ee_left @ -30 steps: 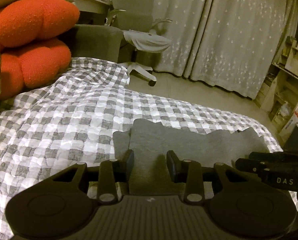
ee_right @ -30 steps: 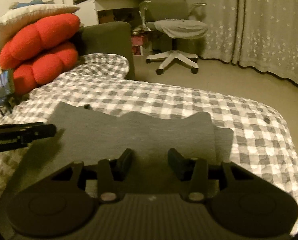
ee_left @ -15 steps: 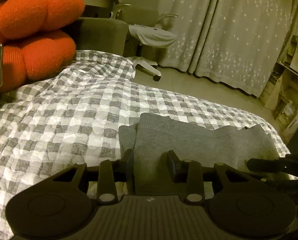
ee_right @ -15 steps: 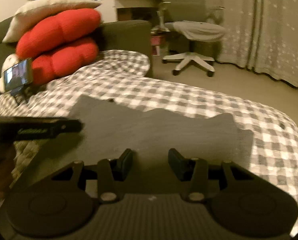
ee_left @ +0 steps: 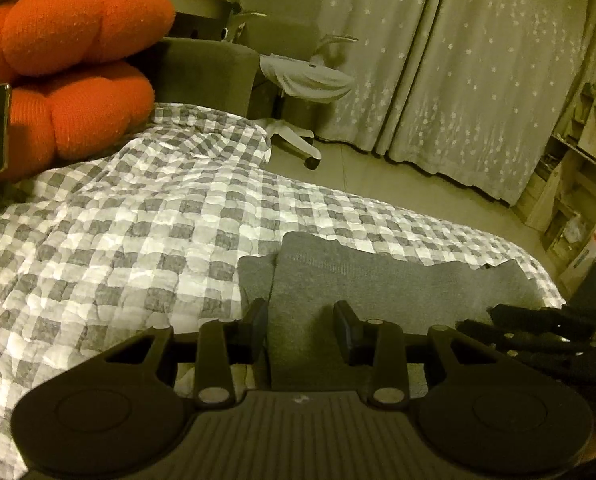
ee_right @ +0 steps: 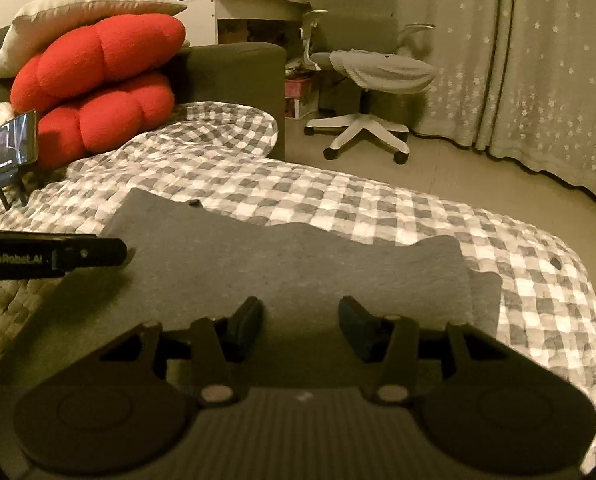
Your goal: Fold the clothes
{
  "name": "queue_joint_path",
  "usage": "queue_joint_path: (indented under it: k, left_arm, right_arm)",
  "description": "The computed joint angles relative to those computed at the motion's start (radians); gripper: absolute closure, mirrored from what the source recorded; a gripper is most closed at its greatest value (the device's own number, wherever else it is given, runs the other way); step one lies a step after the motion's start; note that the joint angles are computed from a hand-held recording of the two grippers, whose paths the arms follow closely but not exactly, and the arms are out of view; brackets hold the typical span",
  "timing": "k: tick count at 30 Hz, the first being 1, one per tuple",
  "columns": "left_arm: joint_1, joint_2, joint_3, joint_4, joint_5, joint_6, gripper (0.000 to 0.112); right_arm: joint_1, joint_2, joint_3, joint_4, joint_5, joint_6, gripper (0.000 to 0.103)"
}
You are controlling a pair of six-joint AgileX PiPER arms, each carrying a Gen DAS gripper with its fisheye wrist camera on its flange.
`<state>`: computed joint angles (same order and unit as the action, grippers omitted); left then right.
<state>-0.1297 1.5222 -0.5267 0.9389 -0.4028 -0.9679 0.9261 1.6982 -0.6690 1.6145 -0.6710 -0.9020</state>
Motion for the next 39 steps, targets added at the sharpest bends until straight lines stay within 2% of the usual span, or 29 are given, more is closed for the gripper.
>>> queue_joint_path:
  k: [7, 11, 14, 19, 21, 24, 27, 35, 39]
  left_arm:
    - [-0.002, 0.004, -0.004, -0.006, 0.001, 0.003, 0.078]
    - [-0.011, -0.019, -0.002, 0.008, 0.025, -0.017, 0.078]
    - [-0.04, -0.047, 0.012, -0.058, 0.07, 0.053, 0.078]
    - [-0.023, -0.077, 0.014, 0.043, 0.093, -0.048, 0.078]
    - [0.008, -0.087, 0.008, 0.135, 0.099, -0.144, 0.077]
    - [0.068, -0.106, 0.009, 0.252, 0.079, -0.257, 0.078]
    - [0.109, -0.121, 0.009, 0.332, 0.065, -0.328, 0.078]
    - [0.097, -0.168, 0.049, 0.385, 0.027, -0.319, 0.077]
    - [0.085, -0.201, 0.08, 0.428, -0.009, -0.314, 0.077]
  right_arm:
    - [0.021, -0.024, 0.005, 0.043, -0.036, -0.019, 0.059]
    - [0.022, -0.051, 0.017, 0.026, -0.002, -0.002, 0.059]
    - [0.035, -0.064, 0.017, 0.016, 0.028, -0.011, 0.059]
    - [0.053, -0.063, -0.004, 0.045, 0.088, -0.092, 0.058]
    - [0.061, -0.038, -0.02, 0.07, 0.076, -0.136, 0.056]
    - [0.04, -0.03, -0.017, 0.056, 0.071, -0.109, 0.056]
    - [0.025, -0.043, -0.009, 0.093, 0.026, -0.085, 0.061]
    - [0.008, -0.129, 0.056, 0.106, 0.028, -0.046, 0.062]
    - [0.012, -0.187, 0.085, 0.098, 0.11, -0.068, 0.062]
